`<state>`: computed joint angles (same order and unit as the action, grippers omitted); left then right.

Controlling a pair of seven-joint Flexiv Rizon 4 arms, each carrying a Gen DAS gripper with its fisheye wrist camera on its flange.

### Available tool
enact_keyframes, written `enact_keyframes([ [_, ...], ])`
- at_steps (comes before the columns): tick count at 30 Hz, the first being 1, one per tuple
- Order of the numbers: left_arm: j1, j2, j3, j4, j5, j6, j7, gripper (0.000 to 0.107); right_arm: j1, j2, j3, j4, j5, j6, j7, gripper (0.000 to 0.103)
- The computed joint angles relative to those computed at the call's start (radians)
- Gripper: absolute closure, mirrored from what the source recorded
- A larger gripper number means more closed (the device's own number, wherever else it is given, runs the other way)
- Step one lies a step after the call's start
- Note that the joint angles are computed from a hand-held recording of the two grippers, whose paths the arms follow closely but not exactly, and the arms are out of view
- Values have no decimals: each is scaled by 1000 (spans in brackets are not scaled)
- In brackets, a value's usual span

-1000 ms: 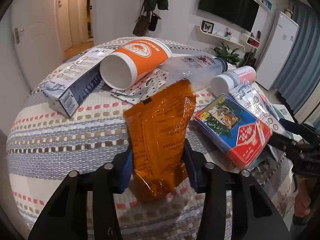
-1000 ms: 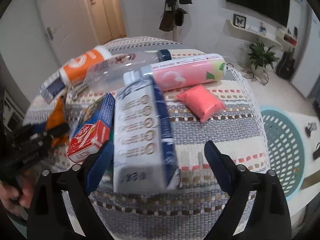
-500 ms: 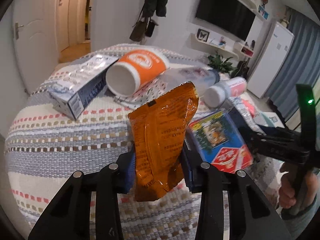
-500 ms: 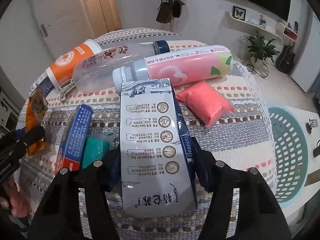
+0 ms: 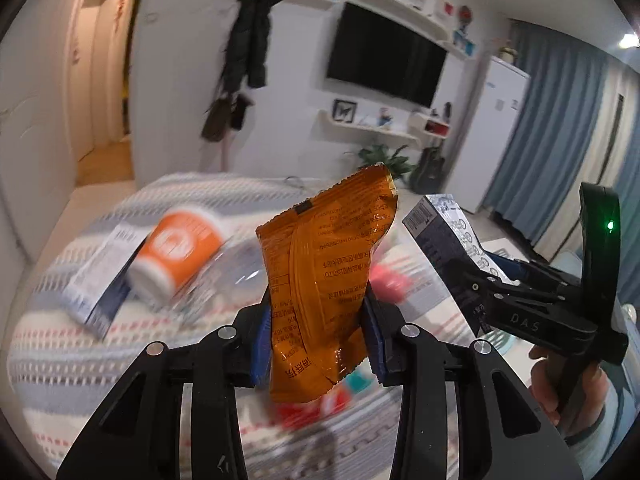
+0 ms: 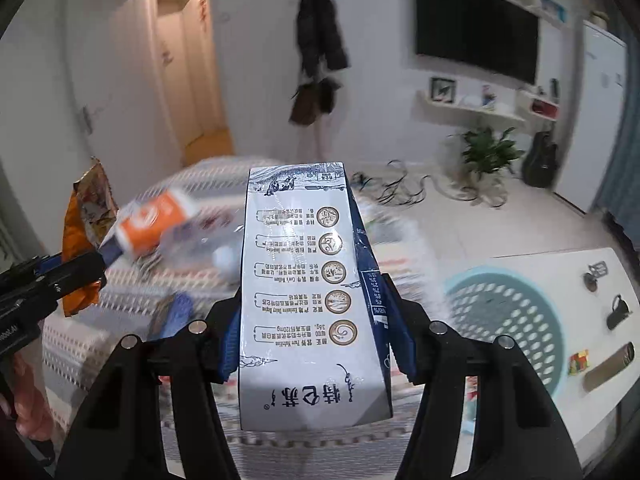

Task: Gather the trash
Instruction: 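Carry the snack bag and carton over the blue basket and release both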

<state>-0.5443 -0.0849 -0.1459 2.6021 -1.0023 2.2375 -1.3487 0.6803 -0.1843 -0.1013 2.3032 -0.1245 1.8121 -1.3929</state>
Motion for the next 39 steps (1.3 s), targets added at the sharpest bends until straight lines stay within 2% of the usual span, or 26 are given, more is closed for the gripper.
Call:
enact_keyframes([
  [2, -10, -21, -12, -54, -31, -3, 60, 70, 36, 13, -71, 7, 27, 16, -6, 46],
  [3, -11, -39, -16, -97, -38, -16, 92, 70, 16, 15, -68, 3, 38, 17, -8, 46],
  [10, -54, -197, -8, -347, -76, -94, 250, 70, -325, -41, 121, -56, 13, 4, 45, 46],
  [15, -29, -311, 1, -487, 24, -231, 211, 70, -553, -118, 251, -111, -28, -36, 99, 46],
  [18, -32, -381, 14, -564, 53, -302, 203, 70, -636, -174, 299, -142, -37, -67, 126, 46],
  [19, 1, -406, -5, -579, 127, -304, 157, 70, -673, -195, 327, -157, -40, -80, 129, 46],
  [20, 6, -425, -8, -601, 135, -321, 160, 69, -709, -209, 353, -163, -42, -88, 127, 46],
  [22, -21, -472, 28, -652, 147, -373, 156, 69, -716, -239, 346, -175, -37, -102, 138, 46],
  [25, 26, -516, -9, -684, 223, -405, 143, 66, -709, -279, 318, -192, -35, -121, 149, 46],
  [27, 6, -540, 25, -709, 243, -441, 132, 64, -710, -301, 308, -206, -33, -142, 155, 46],
  [33, -5, -578, 65, -750, 310, -516, 76, 59, -713, -326, 307, -210, -19, -164, 155, 46],
  [35, -20, -580, 85, -754, 332, -525, 51, 46, -724, -331, 319, -218, -15, -178, 152, 46],
  [37, -1, -578, 66, -746, 362, -514, 37, 42, -752, -338, 351, -226, -5, -191, 142, 44],
  [39, -5, -573, 78, -740, 386, -520, 17, 39, -771, -341, 370, -231, 8, -191, 132, 38],
])
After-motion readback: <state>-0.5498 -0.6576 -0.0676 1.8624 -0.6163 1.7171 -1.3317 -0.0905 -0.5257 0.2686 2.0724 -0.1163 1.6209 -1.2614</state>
